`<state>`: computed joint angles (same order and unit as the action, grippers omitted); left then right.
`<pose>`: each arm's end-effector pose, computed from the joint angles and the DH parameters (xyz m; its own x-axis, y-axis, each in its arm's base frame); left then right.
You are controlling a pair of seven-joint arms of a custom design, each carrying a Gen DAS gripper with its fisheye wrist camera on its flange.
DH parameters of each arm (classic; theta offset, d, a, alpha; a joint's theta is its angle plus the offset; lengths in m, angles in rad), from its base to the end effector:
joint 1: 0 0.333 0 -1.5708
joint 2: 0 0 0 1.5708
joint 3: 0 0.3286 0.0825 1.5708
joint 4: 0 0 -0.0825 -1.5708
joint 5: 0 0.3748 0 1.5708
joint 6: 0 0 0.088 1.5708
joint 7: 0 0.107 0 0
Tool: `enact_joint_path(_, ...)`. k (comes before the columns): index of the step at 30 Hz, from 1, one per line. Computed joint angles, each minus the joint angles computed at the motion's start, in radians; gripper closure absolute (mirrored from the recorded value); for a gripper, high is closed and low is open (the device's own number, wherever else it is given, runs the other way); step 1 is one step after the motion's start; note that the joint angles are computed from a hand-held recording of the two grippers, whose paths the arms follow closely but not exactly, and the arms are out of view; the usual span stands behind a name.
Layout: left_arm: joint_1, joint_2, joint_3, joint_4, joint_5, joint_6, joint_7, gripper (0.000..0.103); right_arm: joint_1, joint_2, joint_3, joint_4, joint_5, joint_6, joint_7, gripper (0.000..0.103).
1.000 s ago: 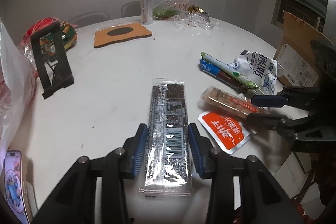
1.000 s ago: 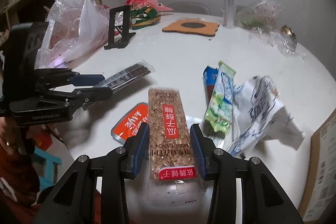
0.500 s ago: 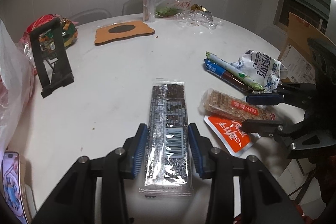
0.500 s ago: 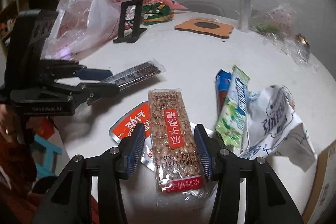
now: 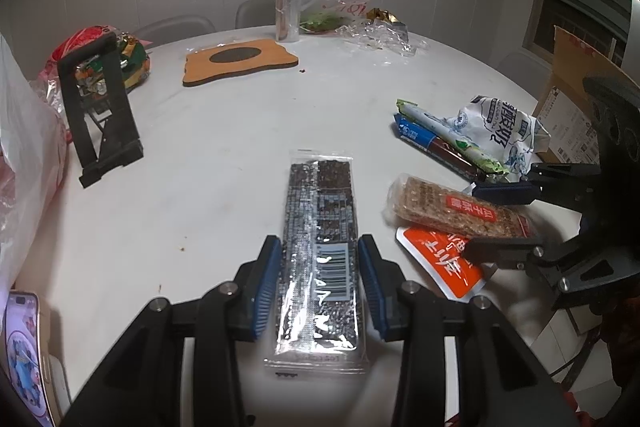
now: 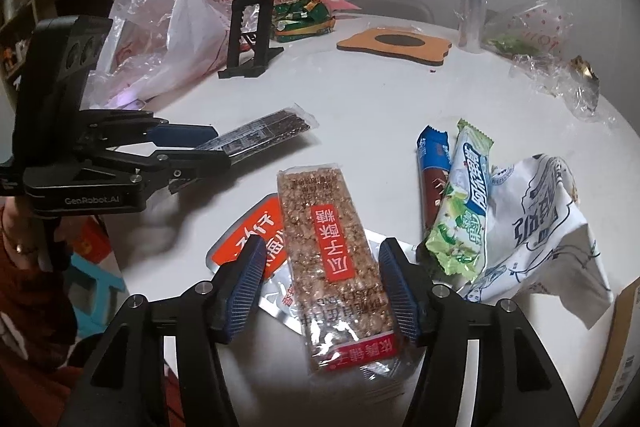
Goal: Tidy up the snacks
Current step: 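Grasp the dark seaweed pack with the left gripper while the right grasps the peanut brittle bar, then carry both packs over the box and open both grippers to drop them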
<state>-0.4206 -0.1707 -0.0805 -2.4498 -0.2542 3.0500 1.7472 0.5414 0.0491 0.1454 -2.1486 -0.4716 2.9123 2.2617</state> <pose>0.4472 -0.2241 0.4723 -0.4441 -0.8942 0.0564 -0.6595 0.2837 -0.6962 0.4339 0.3904 0.4760 0.4309 -0.8983 -0.0862 -0.6909 -0.2670 -0.6719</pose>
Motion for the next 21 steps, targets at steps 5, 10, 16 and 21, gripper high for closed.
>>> enact_joint_path(5, -0.015, -0.005, 0.012, -0.002, -0.024, 0.002, 0.023, 0.066, 0.011, 0.000, 0.003, 0.027, -0.049, -0.062, 0.043, 0.066)
enact_joint_path(10, -0.022, -0.025, 0.017, -0.010, -0.026, 0.015, 0.020, 0.066, 0.016, -0.013, 0.007, 0.038, -0.133, -0.088, 0.133, 0.066)
enact_joint_path(16, -0.045, -0.058, 0.039, -0.002, -0.005, 0.030, 0.003, 0.066, -0.001, -0.056, 0.030, 0.036, -0.162, -0.083, 0.154, 0.066)
enact_joint_path(21, -0.089, -0.085, 0.067, 0.042, 0.006, 0.039, 0.012, 0.066, -0.032, -0.121, 0.069, 0.042, -0.204, -0.100, 0.169, 0.066)
